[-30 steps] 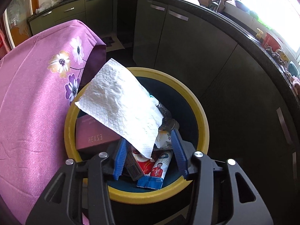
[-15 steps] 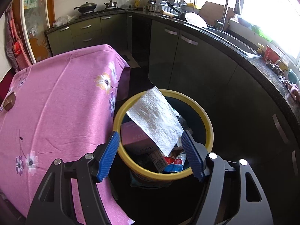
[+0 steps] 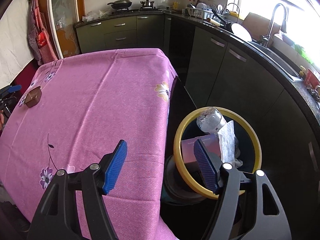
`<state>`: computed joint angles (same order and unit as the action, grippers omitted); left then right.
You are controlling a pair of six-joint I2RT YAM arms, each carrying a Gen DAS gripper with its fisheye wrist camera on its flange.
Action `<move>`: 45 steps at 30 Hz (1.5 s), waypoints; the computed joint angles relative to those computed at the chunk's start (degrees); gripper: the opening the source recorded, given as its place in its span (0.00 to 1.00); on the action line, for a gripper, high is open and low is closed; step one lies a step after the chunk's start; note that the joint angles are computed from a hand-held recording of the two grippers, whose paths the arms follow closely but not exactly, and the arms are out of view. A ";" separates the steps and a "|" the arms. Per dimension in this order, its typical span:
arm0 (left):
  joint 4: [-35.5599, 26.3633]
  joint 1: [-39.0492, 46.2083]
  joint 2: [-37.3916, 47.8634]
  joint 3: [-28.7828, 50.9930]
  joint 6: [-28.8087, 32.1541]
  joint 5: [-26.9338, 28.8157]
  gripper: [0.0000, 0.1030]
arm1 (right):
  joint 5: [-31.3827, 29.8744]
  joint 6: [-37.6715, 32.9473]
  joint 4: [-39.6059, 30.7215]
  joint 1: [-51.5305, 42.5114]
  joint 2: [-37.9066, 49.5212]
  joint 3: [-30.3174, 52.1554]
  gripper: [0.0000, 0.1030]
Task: Collect trash
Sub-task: 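Reach the left gripper to the brown plastic tray and grasp its rim, then carry the brown tray over the bin and open the left gripper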
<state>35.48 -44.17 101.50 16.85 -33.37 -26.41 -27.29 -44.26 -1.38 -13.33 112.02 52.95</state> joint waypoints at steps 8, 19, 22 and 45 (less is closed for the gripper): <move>9.38 11.13 8.95 -0.08 8.65 11.77 0.94 | 2.12 1.97 1.21 2.57 1.35 -0.51 0.67; 9.77 11.59 13.43 2.76 11.42 14.21 0.94 | 2.82 2.53 1.37 4.59 2.54 -0.65 0.67; 9.53 10.93 13.94 3.54 10.49 13.64 0.94 | 2.46 2.29 1.24 4.53 2.85 -0.51 0.67; 1.49 5.77 10.53 5.66 3.94 8.77 0.66 | 0.14 0.99 0.73 2.97 5.93 0.51 0.67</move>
